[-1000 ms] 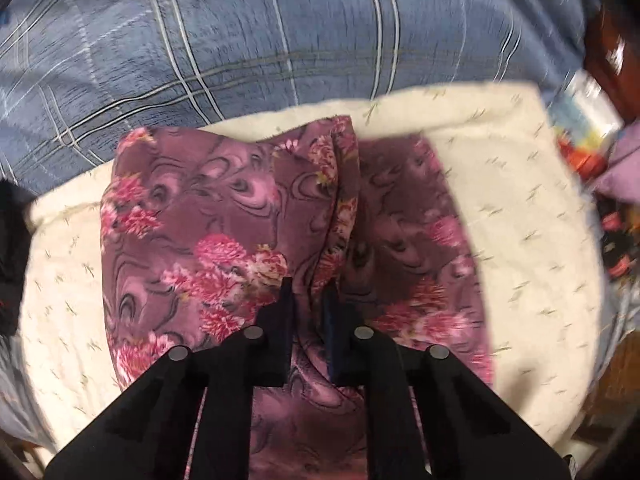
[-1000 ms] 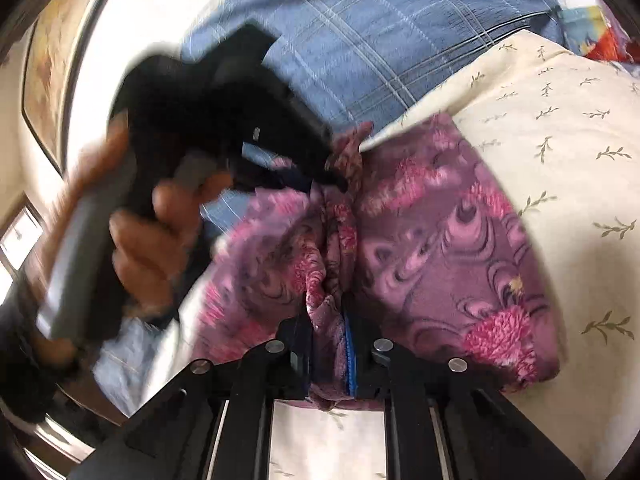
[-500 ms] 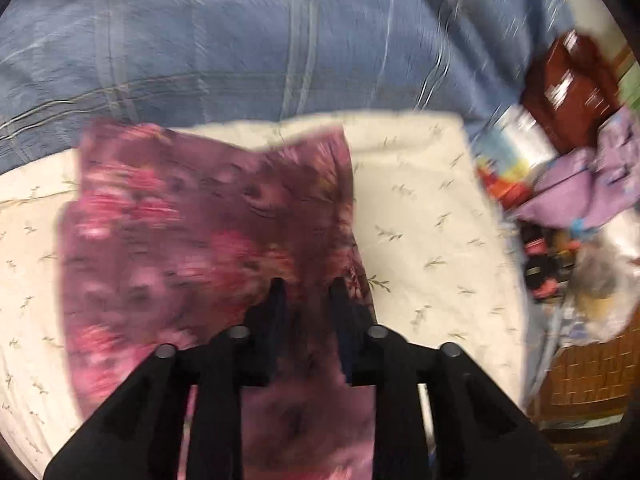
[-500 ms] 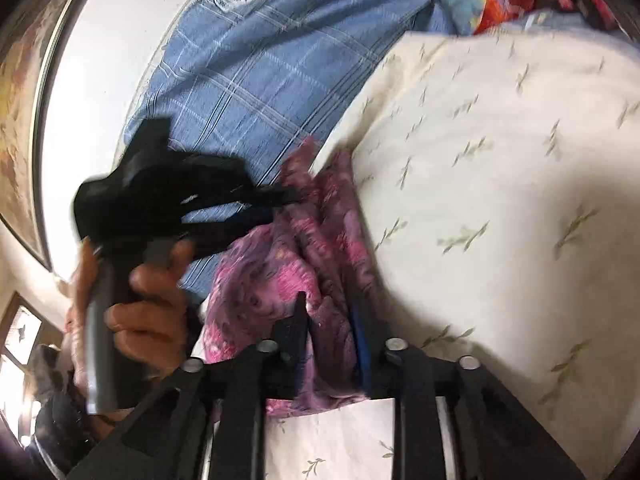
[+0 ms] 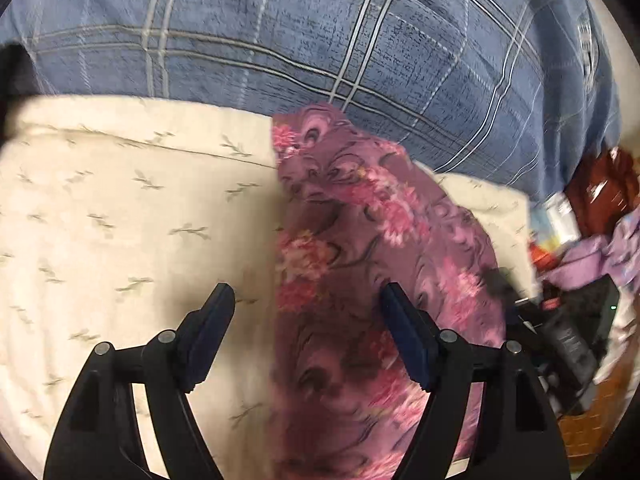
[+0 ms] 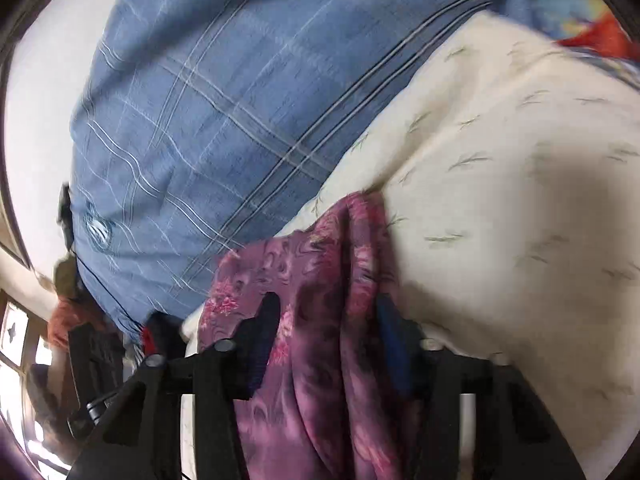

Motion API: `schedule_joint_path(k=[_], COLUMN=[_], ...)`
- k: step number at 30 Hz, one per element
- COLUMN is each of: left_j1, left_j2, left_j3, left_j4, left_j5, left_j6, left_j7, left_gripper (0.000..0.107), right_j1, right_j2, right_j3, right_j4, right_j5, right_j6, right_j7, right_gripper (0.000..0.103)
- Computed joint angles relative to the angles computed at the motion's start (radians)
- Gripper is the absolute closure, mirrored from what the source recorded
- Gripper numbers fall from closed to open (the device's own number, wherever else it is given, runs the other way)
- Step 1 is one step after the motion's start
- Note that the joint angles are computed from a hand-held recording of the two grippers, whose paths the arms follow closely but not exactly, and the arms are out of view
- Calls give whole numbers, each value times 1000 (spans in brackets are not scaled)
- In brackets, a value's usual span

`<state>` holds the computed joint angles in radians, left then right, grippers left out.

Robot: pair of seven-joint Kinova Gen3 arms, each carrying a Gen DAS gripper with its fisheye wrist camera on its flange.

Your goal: Fold small clothes

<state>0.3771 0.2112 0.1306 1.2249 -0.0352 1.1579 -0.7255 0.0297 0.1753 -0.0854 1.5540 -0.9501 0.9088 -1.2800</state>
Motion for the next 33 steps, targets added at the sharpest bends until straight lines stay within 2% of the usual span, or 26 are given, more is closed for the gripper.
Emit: schedule_joint_path(k=[1, 2, 4, 6, 8, 10, 11, 13, 15, 17, 20, 21, 24, 26, 28, 30, 33], left_j1=[5, 29, 99, 106, 115, 127, 125, 126, 142, 158, 192, 180, 219, 209, 196, 198, 191], left_j2=[-2, -5, 18, 87, 121, 95, 70, 6, -72, -127, -137, -143, -136, -161, -187, -179, -142], left_j3=[-6, -22, -63, -34, -16, -22, -19, -9, 8, 46, 94, 110, 120, 130, 129, 130, 137], left_j4=[3, 8, -19, -86, -118, -106, -88, -23, 70, 162, 252, 267, 217, 193, 193, 187, 139], left_j5=[0, -17, -91, -150, -183, -183, -173, -163, -160, -180, -253, -255, -305, -288, -296, -324, -355], left_j6=[-19, -37, -25, 42, 85, 77, 72, 46, 2, -45, -72, -69, 18, 41, 26, 36, 88], left_j7=[-8, -8, 24, 33, 41, 49, 44, 50, 77, 121, 211, 220, 226, 208, 218, 257, 257], left_gripper=[44, 55, 57, 56, 55, 56, 56, 56, 54, 53, 50, 48, 49, 49, 42, 41, 41], right_j1=[-27, -72, -165, -257, -342, -388, -389, -342, -253, -209, -131, -96, 32, 117, 198, 269, 308], right_j2=[14, 9, -28, -13, 48, 43, 22, -53, -109, -167, -213, -229, -288, -276, -283, -274, -236], right_j3=[7, 33, 105, 197, 290, 344, 355, 326, 262, 233, 133, 87, -50, -113, -121, -126, -158], right_j4=[-34, -50, -81, -100, -122, -121, -95, -22, 29, 97, 227, 265, 306, 263, 221, 207, 195], right_j5=[25, 65, 142, 210, 270, 265, 242, 165, 84, 24, 47, 70, 106, 103, 67, 27, 33], right_j6=[20, 23, -3, -26, 5, 10, -9, -30, 2, 34, -10, -51, -99, -57, 15, 49, 33], right_j7=[28, 63, 83, 38, -37, -57, -42, 29, 111, 192, 314, 344, 374, 332, 291, 276, 232], right_gripper=[89, 93, 94, 94, 92, 90, 84, 84, 84, 84, 73, 74, 72, 72, 69, 49, 49])
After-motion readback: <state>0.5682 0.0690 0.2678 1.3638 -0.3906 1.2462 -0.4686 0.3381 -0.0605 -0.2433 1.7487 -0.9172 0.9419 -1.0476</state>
